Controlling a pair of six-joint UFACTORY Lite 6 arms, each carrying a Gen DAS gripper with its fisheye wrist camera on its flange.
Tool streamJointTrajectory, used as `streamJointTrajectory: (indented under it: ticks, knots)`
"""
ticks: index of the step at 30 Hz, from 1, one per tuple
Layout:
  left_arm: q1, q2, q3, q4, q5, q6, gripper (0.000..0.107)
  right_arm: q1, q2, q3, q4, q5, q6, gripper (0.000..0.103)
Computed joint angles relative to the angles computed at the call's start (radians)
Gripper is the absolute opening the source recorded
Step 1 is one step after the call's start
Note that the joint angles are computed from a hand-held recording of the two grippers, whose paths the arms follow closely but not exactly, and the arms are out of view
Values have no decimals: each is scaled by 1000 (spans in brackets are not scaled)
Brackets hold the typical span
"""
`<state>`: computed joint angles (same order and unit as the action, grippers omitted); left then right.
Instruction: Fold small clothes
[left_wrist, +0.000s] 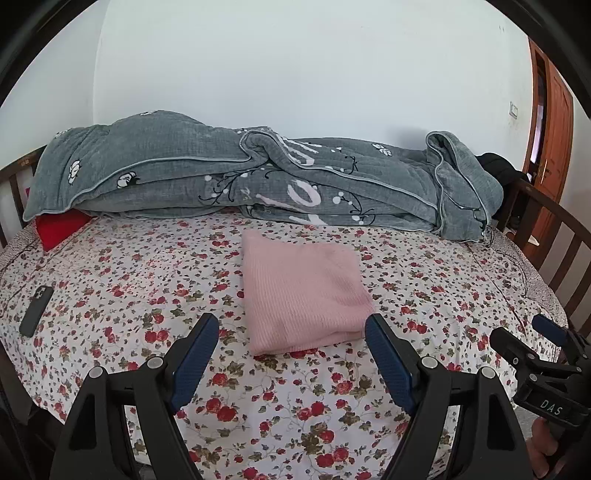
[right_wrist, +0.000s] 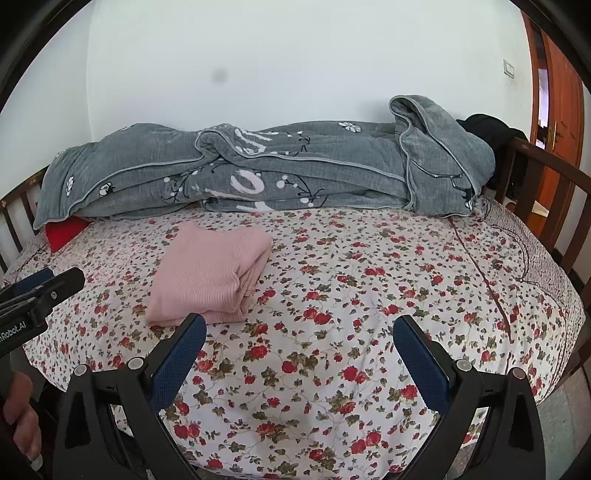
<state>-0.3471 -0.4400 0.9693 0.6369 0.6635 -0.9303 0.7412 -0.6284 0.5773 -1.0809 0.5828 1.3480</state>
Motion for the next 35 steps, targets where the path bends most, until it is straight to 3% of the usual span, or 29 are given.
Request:
streamJointTrajectory:
  ticks: [6,35]
  knots:
    - [-5,1,-1,7,2,-9,81,52,-2,-4,-43,60,51,100]
    - [4,-5,-23,35,-30,-23,81,29,-13,-10,-24,26,25,100]
